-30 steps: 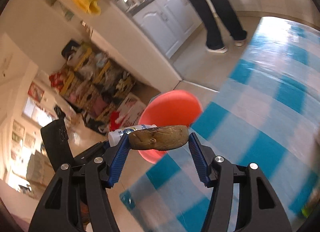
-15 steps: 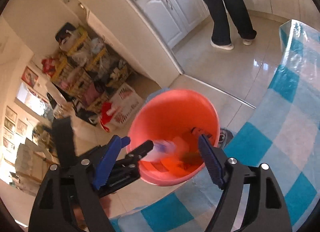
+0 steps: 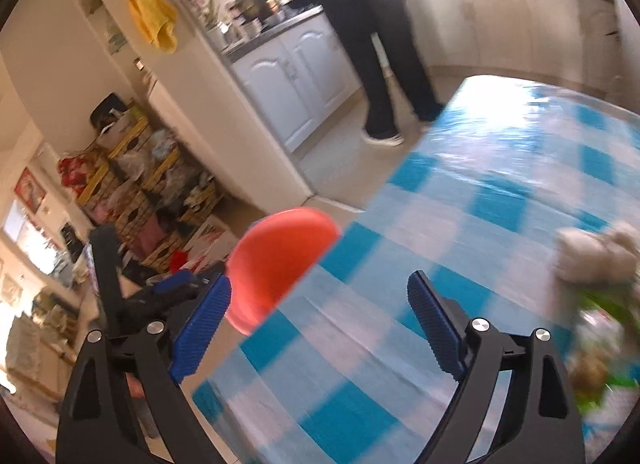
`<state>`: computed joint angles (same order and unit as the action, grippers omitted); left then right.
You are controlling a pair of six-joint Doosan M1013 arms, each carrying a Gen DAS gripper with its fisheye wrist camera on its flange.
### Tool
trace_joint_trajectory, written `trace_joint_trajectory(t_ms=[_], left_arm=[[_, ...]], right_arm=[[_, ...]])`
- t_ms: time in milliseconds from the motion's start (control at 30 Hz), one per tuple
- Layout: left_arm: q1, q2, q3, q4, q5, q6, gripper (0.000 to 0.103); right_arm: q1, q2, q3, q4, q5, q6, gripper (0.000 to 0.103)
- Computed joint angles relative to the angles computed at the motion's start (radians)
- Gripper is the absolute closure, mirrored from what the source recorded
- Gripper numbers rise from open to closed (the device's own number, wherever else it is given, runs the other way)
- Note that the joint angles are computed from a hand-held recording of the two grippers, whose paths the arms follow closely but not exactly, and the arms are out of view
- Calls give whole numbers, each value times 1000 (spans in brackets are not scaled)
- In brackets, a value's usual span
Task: Collect trash
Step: 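Return both open tools to the table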
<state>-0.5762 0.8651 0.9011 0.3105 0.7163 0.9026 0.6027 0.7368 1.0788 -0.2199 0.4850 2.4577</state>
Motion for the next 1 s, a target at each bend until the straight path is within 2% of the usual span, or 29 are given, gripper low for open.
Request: trace_joint_trajectory(t_ms=[100, 200, 333, 433, 533, 733, 867, 900, 1000], left_arm=[[-18, -21, 18, -31, -40, 68, 18], [-39, -30, 22, -89, -67, 176, 16], [-67, -34, 15, -213, -89, 360, 12], [-86, -24, -7, -315, -70, 506, 12], [-103, -12, -24, -388, -51, 603, 12], [-130, 38, -118, -491, 30, 761, 12], [-145, 87, -217, -520, 72, 862, 12], [-149, 113, -268, -522, 101, 899, 12], [-158, 184, -407, -512, 172, 945, 12]], right_arm=[[24, -68, 114, -259, 8, 266, 14], [51, -113, 193, -456, 65, 485, 14], [82, -171, 297, -636, 159, 711, 14], [91, -201, 351, -695, 235, 821, 14], [93, -238, 417, -738, 271, 961, 14], [86, -270, 491, -738, 313, 1076, 14], [71, -286, 529, -737, 271, 1138, 14], [68, -293, 542, -744, 252, 1163, 14], [43, -318, 592, -767, 150, 1265, 14]])
